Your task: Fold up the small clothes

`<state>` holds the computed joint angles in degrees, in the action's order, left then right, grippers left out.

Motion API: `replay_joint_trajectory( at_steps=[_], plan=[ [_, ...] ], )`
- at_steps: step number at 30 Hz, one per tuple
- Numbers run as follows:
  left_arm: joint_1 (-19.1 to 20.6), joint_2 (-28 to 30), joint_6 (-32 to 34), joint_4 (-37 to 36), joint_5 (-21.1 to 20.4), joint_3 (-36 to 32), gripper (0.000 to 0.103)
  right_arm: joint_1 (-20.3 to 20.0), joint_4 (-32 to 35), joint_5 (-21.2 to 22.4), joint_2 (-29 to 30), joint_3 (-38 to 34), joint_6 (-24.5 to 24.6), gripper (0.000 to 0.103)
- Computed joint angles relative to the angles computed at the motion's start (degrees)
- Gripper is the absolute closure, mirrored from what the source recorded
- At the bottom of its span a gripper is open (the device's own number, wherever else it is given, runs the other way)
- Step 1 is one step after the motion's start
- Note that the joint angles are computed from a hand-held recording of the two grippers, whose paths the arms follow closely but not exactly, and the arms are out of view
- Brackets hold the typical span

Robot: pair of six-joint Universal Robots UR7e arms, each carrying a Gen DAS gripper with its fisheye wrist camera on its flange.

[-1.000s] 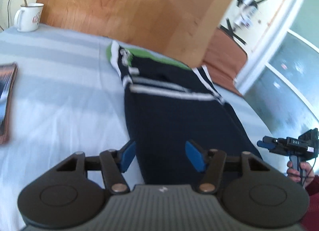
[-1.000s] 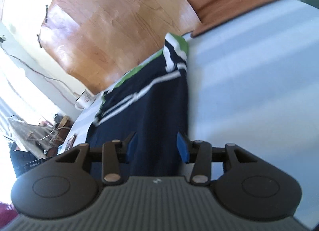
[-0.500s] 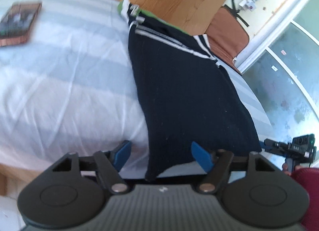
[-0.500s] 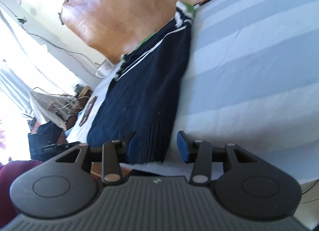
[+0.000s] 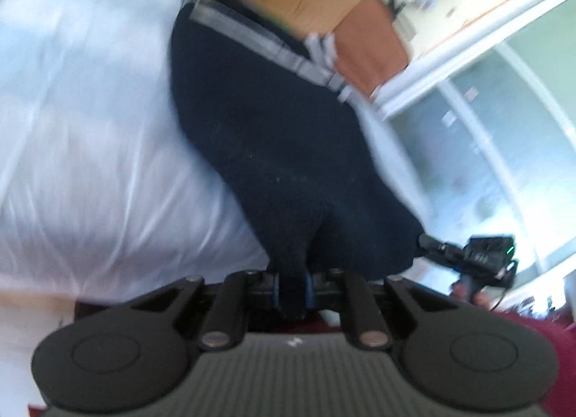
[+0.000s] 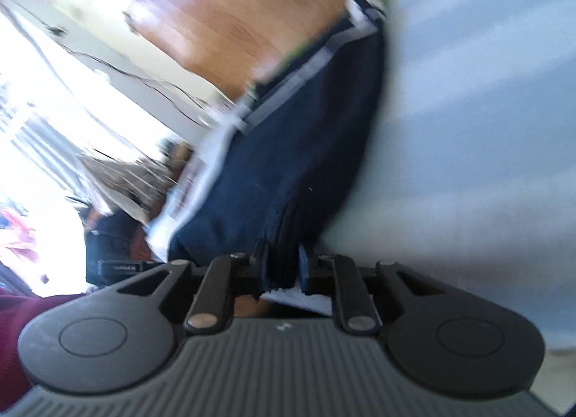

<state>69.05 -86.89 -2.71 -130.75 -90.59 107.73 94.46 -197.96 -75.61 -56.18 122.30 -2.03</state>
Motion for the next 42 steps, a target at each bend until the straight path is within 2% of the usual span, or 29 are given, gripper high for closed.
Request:
replay_joint_trajectory(
  at_steps=[1, 3, 6, 8, 9, 12, 14, 15, 16, 17, 18, 19, 21, 26, 29, 30, 31, 32, 33, 35, 39, 42],
  plan=[
    [-0.07, 0.06, 0.07, -2.46, -0.86, -0.18, 0.092, 0.14, -2.05, 1.23, 0.34, -0.91, -0.01, 0.084],
    [0.03, 1.33, -0.24, -6.72, -2.06, -1.49, 0.092, 0.84, -3.07, 0.80, 1.14, -3.75, 0.14, 0.085],
    [0.96, 5.36, -1.69, -11.86, -3.76, -5.51, 0.092, 1.64, -1.83, -0.63, 3.42, -10.43, 0.40, 0.085],
    [1.33, 9.38, -2.74, -14.41, -3.44, -9.58, 0.092, 2.11, 0.73, -2.70, 5.87, -16.41, 0.40, 0.085],
    [1.37, 11.37, -2.64, -15.38, -2.35, -11.63, 0.092, 2.23, 1.87, -4.33, 7.46, -19.79, 0.29, 0.085],
    [0.98, 18.49, -5.50, -17.31, 6.70, -18.44, 0.082, 2.99, -0.08, -13.94, 15.58, -31.90, 4.50, 0.079],
    [0.45, 21.35, -7.38, -16.45, 12.92, -21.60, 0.078, 3.04, 1.07, -20.24, 18.50, -37.00, 6.64, 0.051],
    [0.73, 21.47, -7.93, -16.29, 13.09, -21.82, 0.075, 2.72, 2.07, -21.22, 18.46, -37.48, 8.08, 0.051],
    [1.08, 20.77, -6.83, -16.61, 11.82, -21.18, 0.067, 2.32, 1.97, -19.80, 17.84, -36.51, 8.27, 0.051],
    [1.05, 19.79, -5.16, -17.43, 11.85, -19.99, 0.060, 1.68, 0.72, -16.76, 16.82, -34.45, 6.44, 0.051],
    [0.68, 18.94, -3.14, -18.91, 13.88, -18.67, 0.050, 1.69, -0.09, -16.13, 16.13, -33.06, 4.41, 0.050],
    [0.08, 18.50, -1.45, -19.86, 16.15, -17.90, 0.048, 1.84, -0.41, -16.21, 15.26, -31.45, 1.83, 0.050],
    [0.08, 18.61, 1.41, -17.78, 17.00, -18.49, 0.048, 1.84, 1.49, -15.42, 13.81, -29.51, -1.80, 0.049],
    [-0.02, 21.06, 4.96, -12.03, 15.76, -21.12, 0.051, 1.90, 7.17, -15.15, 13.12, -28.58, -3.72, 0.049],
    [-0.77, 21.69, 6.59, -11.82, 18.13, -20.47, 0.054, 1.40, 8.72, -14.74, 13.30, -28.25, -2.89, 0.051],
    [-0.90, 21.76, 7.29, -12.17, 18.54, -20.27, 0.064, 0.96, 9.19, -13.51, 13.16, -28.00, -2.10, 0.056],
    [-0.83, 21.52, 7.45, -11.80, 18.56, -20.12, 0.081, 0.44, 9.55, -12.11, 12.97, -27.54, -1.65, 0.060],
    [-0.62, 21.54, 6.94, -10.94, 18.18, -20.44, 0.089, -0.06, 10.29, -10.77, 12.82, -27.17, -1.11, 0.070],
    [-0.47, 21.30, 6.45, -11.77, 17.94, -20.04, 0.091, -0.28, 10.64, -9.87, 12.49, -26.50, -0.45, 0.086],
    [-0.97, 20.85, 6.53, -14.82, 19.41, -18.80, 0.093, -0.10, 9.48, -9.11, 12.37, -25.97, 0.97, 0.090],
    [-2.08, 20.13, 9.58, -22.54, 21.39, -17.10, 0.094, 1.57, 3.74, -7.76, 12.28, -27.44, 0.09, 0.091],
    [-1.78, 22.00, 8.54, -23.58, 22.40, -19.58, 0.094, 2.62, 3.59, -10.56, 14.32, -32.14, -1.52, 0.091]
  ],
)
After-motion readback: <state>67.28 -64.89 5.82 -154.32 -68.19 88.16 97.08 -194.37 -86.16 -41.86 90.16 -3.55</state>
